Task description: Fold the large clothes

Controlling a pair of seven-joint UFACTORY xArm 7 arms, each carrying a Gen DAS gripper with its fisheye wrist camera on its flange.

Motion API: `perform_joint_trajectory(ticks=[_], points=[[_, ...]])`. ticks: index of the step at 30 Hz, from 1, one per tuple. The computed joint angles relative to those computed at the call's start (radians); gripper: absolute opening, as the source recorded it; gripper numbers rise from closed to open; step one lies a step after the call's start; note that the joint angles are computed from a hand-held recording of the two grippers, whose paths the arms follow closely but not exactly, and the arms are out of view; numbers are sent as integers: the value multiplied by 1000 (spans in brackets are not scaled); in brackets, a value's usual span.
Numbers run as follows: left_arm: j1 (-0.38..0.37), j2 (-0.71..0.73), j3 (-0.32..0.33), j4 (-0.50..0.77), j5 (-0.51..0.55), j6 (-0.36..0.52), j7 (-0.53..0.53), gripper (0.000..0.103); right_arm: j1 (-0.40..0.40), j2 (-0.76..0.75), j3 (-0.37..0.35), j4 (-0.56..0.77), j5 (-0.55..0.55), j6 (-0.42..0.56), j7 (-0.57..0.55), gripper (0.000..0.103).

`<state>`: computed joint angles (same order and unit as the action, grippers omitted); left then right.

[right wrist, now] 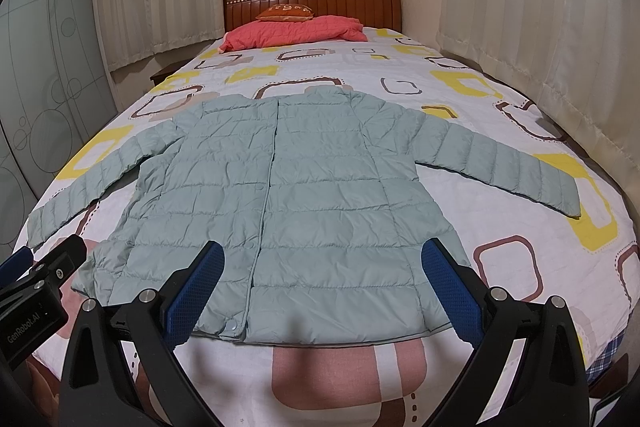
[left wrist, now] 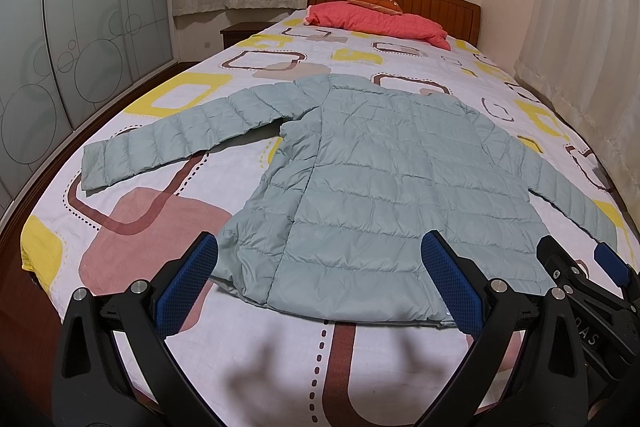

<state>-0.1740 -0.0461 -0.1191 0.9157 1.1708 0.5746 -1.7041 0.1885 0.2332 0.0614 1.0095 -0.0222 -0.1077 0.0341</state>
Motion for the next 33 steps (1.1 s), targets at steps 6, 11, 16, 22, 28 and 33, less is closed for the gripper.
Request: perform_joint_trajectory(ticks=[6, 11, 16, 22, 28, 33], points=[[2, 1, 2, -3, 7, -2, -6, 101, 11, 6, -10, 4, -2, -5, 6, 98], [10, -2, 9, -9, 13, -16, -15, 101, -24, 5, 28, 12, 7, 5, 5, 98], [42, 3, 34, -10, 0, -56, -41, 101, -318, 70, 314, 77, 112, 43, -72, 98], [109, 42, 86, -12, -46, -113, -79, 101, -534, 202, 489, 206, 267, 122, -156, 98], [158, 135, 149, 13, -159, -127, -42, 101, -565, 356, 442, 376, 388, 159, -172, 93], [187, 205, 215, 14, -204, -157, -75, 83, -603, 482, 409, 536, 486, 217, -145, 54]])
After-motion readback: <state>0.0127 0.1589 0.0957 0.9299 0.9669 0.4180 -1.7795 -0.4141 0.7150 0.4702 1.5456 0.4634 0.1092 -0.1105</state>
